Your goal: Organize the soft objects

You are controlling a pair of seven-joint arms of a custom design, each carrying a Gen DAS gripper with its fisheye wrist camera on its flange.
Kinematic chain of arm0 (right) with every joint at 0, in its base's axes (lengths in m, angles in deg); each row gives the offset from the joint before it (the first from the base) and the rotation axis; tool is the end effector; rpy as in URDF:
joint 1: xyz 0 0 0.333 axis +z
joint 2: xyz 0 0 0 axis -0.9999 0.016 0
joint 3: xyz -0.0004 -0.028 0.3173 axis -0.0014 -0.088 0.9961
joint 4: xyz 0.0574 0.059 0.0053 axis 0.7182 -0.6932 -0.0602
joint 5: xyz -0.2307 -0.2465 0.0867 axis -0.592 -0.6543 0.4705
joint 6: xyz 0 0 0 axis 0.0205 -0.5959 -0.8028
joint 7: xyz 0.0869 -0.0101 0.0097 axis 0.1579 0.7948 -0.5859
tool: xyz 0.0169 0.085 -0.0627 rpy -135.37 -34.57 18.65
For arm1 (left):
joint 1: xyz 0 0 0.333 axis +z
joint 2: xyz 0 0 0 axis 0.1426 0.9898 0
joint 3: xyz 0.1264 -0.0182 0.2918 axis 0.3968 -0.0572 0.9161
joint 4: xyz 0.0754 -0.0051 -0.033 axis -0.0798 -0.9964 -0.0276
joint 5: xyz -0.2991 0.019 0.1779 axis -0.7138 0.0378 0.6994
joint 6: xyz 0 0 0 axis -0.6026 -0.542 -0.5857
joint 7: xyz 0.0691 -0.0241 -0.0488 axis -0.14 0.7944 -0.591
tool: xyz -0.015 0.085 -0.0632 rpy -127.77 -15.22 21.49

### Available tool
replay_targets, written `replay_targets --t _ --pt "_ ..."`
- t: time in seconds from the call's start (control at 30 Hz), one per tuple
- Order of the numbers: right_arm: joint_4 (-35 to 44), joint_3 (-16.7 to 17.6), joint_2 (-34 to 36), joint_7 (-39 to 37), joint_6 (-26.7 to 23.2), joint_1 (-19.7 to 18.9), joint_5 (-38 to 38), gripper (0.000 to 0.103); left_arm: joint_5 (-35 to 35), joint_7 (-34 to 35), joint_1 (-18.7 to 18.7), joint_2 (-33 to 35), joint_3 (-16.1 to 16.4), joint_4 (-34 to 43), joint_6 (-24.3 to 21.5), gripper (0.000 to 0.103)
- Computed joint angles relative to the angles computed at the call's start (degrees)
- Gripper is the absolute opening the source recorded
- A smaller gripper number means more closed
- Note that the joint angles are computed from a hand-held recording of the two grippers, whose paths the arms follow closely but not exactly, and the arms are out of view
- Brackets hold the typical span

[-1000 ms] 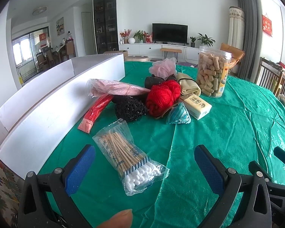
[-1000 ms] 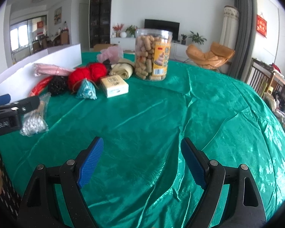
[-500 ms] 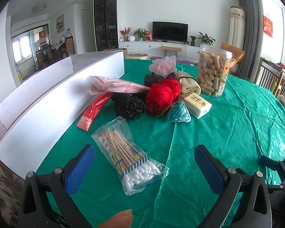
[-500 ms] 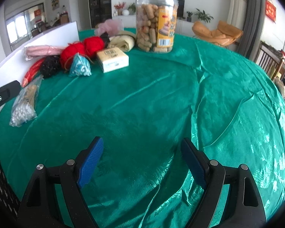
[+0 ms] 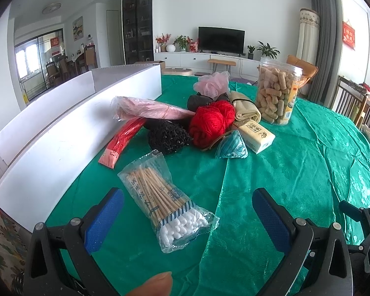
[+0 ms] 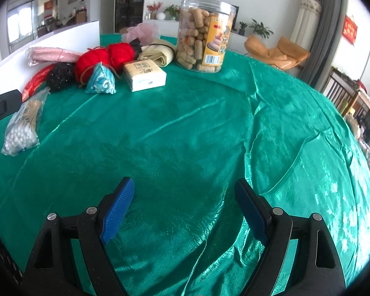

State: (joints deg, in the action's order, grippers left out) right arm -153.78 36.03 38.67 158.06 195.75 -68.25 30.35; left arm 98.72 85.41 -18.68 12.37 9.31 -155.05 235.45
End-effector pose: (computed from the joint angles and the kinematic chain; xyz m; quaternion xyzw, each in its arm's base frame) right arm 0.6571 0.2119 0.3682 -0.7320 0.5782 -0.2765 0.2312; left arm 0.6719 -0.2410 0.3987 -0.6871 0.5899 -0.2809 0.3179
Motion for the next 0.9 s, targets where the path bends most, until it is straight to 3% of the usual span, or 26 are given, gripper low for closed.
replay_targets --t 0.23,0.33,0.47,0.67,0.9 --pt "0.35 9.42 0.53 -8.57 -0.39 -8.13 10.04 0.086 -1.29 1.12 0.74 0.13 -0.86 0.29 -0.66 0.103" --pt "0.25 7.34 0.45 -8.90 -0.21 -6.24 10.61 0.086 -1.31 0.88 0.49 0.11 -0.56 0.29 -0.89 0.103" --pt "0.21 7.40 0.48 -9.82 -0.14 -6.11 12.02 0.086 0.57 -1.80 -0.34 -0.55 0.78 -0.68 0.14 0.103" --pt "0.21 7.11 0.52 -10.54 -0.06 -5.86 12.93 0.086 -1.84 0.49 1.61 -0.35 -1.48 -0.42 0.00 0.103" --pt "0.18 6.89 0.51 -10.81 -0.03 -5.63 13.32 0.087 -3.06 1.34 1.11 -0.34 -0.94 -0.56 -0.06 0.103"
